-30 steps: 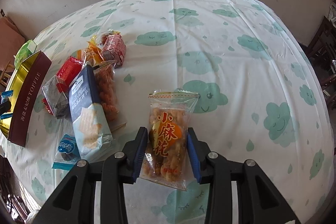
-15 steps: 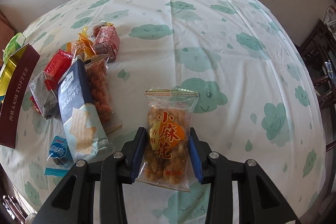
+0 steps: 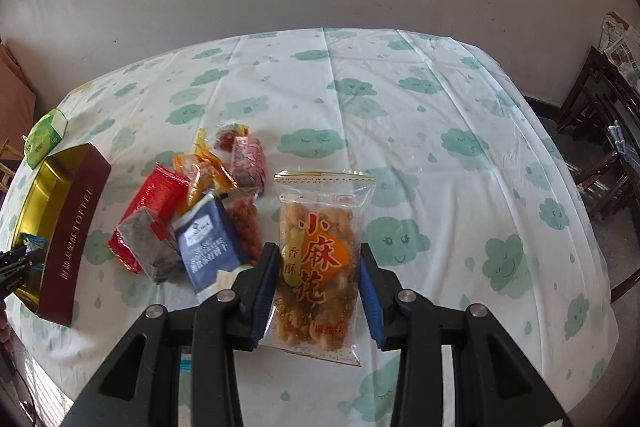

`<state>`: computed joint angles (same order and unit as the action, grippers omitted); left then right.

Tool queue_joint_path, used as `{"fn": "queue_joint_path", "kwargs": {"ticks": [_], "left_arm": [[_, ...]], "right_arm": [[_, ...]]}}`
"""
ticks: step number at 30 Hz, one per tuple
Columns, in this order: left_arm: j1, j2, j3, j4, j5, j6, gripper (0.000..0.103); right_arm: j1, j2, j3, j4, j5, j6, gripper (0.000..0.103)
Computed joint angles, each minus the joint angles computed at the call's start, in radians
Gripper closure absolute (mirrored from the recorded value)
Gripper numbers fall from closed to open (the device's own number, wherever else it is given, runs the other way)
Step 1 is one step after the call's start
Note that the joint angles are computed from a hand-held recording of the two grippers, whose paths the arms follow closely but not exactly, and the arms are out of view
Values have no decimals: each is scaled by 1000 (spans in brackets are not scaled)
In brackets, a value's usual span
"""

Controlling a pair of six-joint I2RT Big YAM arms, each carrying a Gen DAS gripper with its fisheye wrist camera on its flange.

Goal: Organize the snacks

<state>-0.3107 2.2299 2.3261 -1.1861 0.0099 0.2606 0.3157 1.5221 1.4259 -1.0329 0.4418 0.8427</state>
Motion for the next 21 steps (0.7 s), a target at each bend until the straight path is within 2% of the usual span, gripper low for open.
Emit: {"fn": "queue_joint_path", "kwargs": {"ticks": [5,7,9,15,19,21], "left_arm": [[6,-10,-16,4,24,-9,68],[9,-21,-33,17,36,-14,64],[13,-33,-49,33,43,-21,54],[38,-67,-73,47,115,-64,51],[61,-97,-88,62,159,-112,50],[68,-117,-106,83,154,-126,49]], "right_arm": [[41,58,88,54,-56,-47,64],[60,95,133,71,-82,-67,64],[80,135,182,85,-110,-87,64],[129,272,350,118,-200,-149,64],[151,369,472,126,-265,-154,64],[161,412,529,123,-297,-153,64]]}}
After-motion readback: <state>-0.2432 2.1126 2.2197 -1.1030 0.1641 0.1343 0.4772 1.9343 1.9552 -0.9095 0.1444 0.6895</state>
